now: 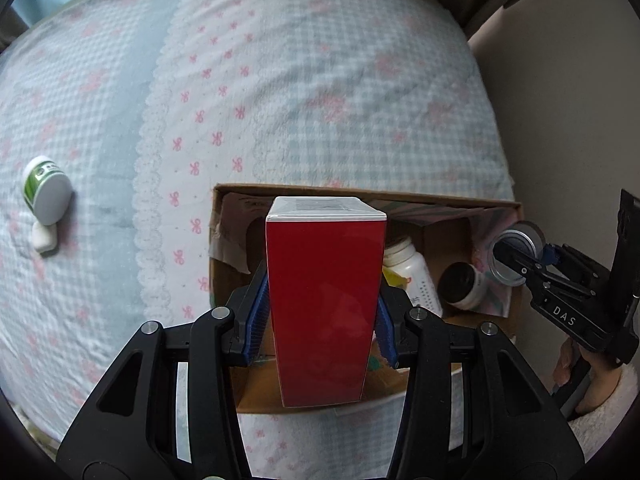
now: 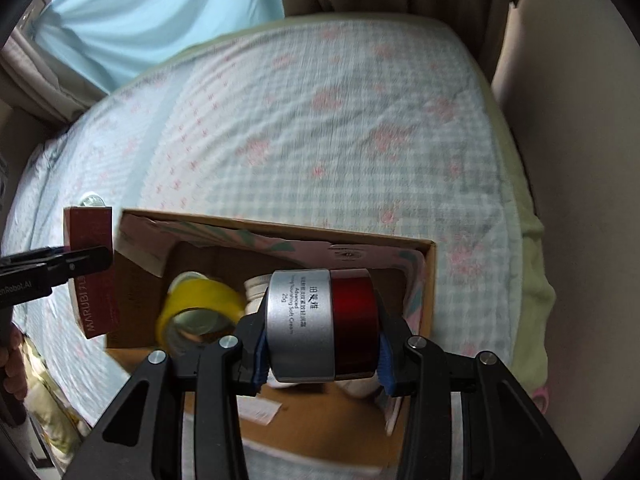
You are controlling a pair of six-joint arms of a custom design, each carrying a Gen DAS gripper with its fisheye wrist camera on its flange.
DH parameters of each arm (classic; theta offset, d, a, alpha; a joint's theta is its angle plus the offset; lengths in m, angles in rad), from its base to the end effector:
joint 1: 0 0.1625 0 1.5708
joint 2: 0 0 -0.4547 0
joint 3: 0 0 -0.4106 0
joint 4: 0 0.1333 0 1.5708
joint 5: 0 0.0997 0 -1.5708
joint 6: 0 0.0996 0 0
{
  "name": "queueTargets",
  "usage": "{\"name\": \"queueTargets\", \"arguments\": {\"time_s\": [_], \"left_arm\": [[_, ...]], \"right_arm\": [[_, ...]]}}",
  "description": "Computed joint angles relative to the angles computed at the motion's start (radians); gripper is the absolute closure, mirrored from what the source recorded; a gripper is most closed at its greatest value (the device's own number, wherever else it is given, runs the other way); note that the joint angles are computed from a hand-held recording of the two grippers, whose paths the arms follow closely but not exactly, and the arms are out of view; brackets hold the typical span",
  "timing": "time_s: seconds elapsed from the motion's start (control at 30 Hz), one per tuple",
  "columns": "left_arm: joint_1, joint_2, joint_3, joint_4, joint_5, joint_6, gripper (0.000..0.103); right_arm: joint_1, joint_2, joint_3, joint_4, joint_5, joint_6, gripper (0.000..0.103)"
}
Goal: Organize rigid objects
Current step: 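Carry the red box and red-silver tin into the cardboard box, both tools, then open both tools and withdraw them from the box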
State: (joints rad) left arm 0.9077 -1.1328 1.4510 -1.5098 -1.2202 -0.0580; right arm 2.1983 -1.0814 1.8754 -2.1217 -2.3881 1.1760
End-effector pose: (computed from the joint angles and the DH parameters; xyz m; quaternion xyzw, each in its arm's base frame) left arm -0.2625 -0.6081 0.3220 0.3195 0.9133 0.1132 0.2257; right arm 0.3908 -0.4355 0.1809 -0.2003 -0.8899 0.2404 0.3319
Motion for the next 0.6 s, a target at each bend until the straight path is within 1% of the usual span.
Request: {"name": "queueTargets", "arguments": {"time_s": [0.33,0.43,0.5,0.53,0.57,0.6], "left_arm": [[-0.005,0.001,0.070,-0.025,0.068,0.020,0.062],[-0.011,-0.009,0.093,-0.036,0.095,0.045,0.062],[-0.017,-0.013,0.109,-0.041,0.120,0.067,0.061],[-0.020,-0.015,0.115,-0.039,0.125,0.083,0.061],[-0.024,-0.018,0.121,-0.043,0.133,0.088,0.061],[-0.028,-0.022,0.126,-0.045,0.139,0.093,0.058]], "right_arm": [[-0.069,0.027,0.060,-0.157,0.037,-0.177,0.064],[-0.080,0.037,0.066,-0.189,0.051,-0.203,0.064],[-0.085,0.043,0.062,-0.189,0.056,-0.198,0.064],[-0.085,0.048,0.055,-0.179,0.051,-0.184,0.063],[-0.083,0.051,0.050,-0.171,0.043,-0.170,0.060],[-0.079,0.051,0.052,-0.185,0.027,-0.163,0.048]]}}
